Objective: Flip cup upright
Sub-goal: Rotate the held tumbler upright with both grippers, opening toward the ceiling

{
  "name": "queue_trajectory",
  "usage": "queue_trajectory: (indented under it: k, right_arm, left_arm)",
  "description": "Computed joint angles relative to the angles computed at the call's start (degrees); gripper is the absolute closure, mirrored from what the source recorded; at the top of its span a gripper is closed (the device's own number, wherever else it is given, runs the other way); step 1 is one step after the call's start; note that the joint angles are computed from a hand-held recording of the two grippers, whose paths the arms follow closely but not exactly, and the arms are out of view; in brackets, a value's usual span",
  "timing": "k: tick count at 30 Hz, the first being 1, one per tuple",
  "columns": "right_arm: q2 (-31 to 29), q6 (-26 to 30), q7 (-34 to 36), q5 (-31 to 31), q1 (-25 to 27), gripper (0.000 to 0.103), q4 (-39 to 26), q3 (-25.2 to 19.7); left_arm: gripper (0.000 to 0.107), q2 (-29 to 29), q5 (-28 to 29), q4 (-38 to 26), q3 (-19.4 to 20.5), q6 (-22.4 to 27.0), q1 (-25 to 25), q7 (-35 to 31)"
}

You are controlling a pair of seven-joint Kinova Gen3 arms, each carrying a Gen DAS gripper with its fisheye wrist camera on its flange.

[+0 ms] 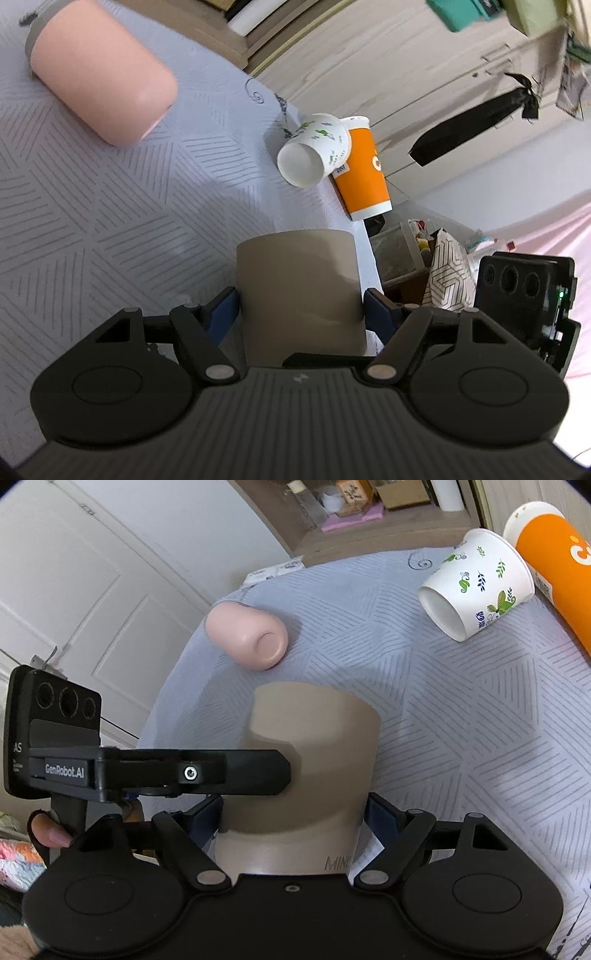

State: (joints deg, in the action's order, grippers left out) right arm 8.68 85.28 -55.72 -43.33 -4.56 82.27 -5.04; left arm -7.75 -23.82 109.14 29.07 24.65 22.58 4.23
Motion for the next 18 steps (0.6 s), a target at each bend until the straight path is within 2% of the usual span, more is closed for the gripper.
queue_trajectory:
  k: [6,9,14,18]
  right_arm:
    - [-3.1,-1.5,7.7,-2.5,1.3,0.017,4.0,0.8]
    - [-5.4,-3.5,12.0,-3.0,1.1,0.018,6.6,1.3]
    - [-10.7,-10.2,20.7,-2.9,-1.0,0.019,11.6,2.2]
    - [-12.3,-12.9,25.0,-4.1,-2.4,0.02,13.1,3.7]
  left_arm:
    - [0.035,-0.2,-10.3,-2.7,6.3,7.5,0.1,4.6]
    - [0.035,0.6,-13.5,-4.6,7.0,12.0,2.8,4.4]
    - [0.035,1.7,-18.3,-7.0,7.6,18.4,7.2,5.1]
    - [0.035,3.0,-22.9,-8.7,7.9,23.3,10.4,6.8]
